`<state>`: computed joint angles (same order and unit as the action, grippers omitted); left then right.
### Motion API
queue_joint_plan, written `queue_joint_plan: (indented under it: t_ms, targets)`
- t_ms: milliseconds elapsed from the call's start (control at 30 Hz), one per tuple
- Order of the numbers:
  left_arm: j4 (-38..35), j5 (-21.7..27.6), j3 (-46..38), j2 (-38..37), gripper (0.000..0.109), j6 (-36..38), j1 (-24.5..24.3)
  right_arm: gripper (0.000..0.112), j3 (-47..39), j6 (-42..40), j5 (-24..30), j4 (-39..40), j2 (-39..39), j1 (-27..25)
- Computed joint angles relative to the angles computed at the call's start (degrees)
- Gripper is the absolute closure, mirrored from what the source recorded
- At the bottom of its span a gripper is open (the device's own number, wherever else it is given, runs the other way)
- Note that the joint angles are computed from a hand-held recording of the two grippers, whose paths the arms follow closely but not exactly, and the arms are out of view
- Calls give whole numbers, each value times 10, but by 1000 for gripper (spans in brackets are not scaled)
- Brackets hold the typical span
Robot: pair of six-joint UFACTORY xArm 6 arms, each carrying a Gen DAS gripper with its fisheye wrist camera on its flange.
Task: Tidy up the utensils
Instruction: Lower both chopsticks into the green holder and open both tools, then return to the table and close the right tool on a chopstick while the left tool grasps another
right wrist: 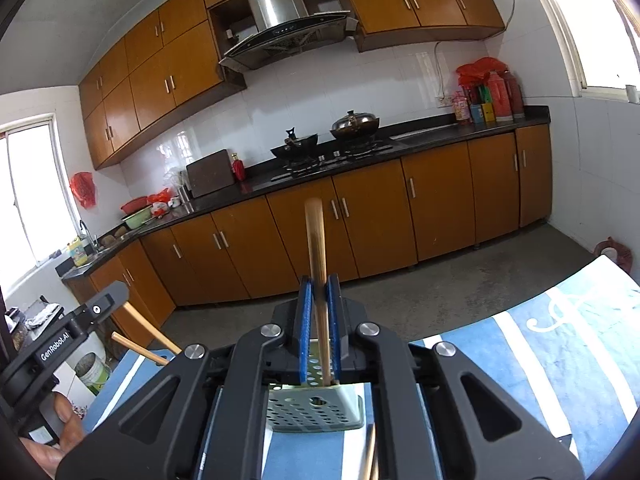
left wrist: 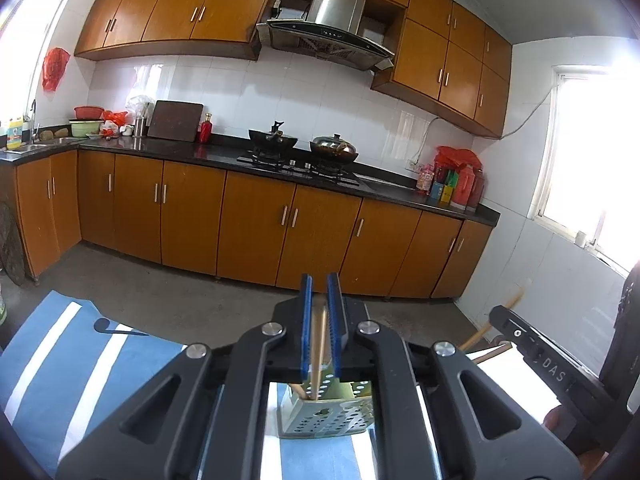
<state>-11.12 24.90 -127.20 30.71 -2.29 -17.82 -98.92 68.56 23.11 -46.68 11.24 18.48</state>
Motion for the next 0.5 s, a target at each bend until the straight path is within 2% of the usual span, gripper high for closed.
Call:
queue_joint_plan:
  t_ms: [100, 300, 333, 500]
  targets:
    - [5, -15, 34, -27, 98, -2, 2, 86, 30, 34, 4, -34, -31, 0]
    - [4, -57, 156, -117, 93, 7, 9, 86, 114, 86, 34, -98, -113, 6]
    - [2, -68, 198, -145, 92, 16, 13, 86, 139, 94, 40, -103, -133, 7]
    - [12, -92, 359, -242, 86, 32, 31, 86, 236, 62, 63, -30, -185, 5]
